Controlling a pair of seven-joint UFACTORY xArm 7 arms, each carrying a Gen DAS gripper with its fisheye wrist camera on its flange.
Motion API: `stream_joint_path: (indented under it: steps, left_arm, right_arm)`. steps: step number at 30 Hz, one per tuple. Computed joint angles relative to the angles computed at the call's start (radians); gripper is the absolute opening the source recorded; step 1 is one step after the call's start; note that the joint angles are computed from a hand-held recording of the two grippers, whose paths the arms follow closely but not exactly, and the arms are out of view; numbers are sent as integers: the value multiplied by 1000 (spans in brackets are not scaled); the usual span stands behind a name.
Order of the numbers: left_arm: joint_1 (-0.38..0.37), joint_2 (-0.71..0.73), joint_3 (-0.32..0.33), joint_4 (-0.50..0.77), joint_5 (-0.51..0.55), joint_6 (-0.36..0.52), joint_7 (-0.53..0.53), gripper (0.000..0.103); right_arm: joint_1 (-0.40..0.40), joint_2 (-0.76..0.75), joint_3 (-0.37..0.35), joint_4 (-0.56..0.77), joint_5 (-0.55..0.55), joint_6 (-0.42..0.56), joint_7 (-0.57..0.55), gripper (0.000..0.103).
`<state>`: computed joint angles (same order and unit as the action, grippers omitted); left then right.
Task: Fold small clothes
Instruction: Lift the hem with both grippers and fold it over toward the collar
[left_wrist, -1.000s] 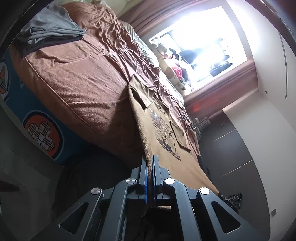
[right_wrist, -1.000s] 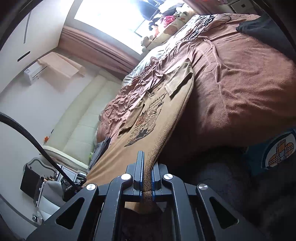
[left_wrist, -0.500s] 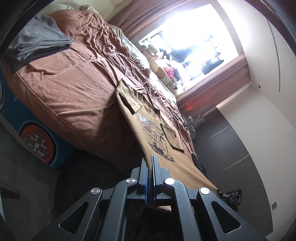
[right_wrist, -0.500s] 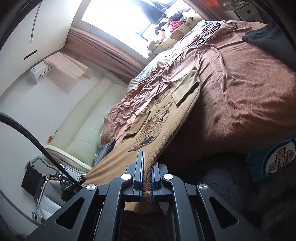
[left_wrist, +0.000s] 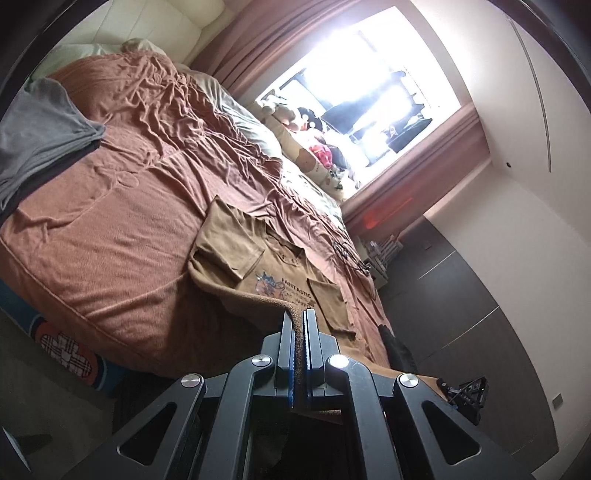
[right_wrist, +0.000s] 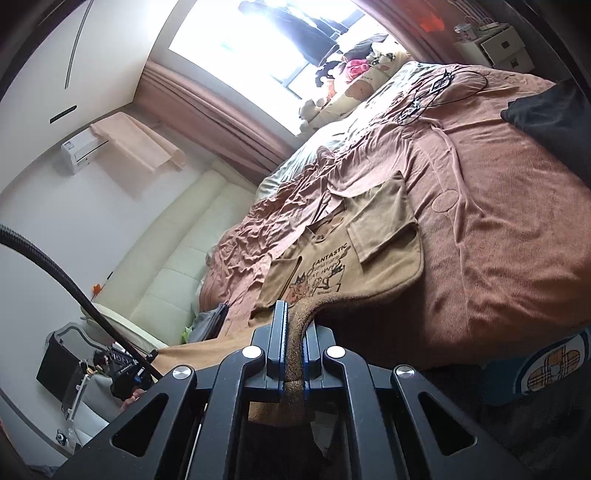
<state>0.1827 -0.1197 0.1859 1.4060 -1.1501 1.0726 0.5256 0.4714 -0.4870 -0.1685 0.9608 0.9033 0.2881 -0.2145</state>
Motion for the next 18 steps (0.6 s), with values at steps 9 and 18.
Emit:
stream_joint_path:
  steps: [9, 18]
  left_arm:
    - [42, 246, -91, 282, 44, -34, -121, 3]
    - [87, 558, -199, 714, 183, -15, -312, 3]
  right_arm:
    - [-93, 234, 16, 249, 1, 82, 23, 3]
    - [-235, 479, 102, 538, -101, 154, 163, 3]
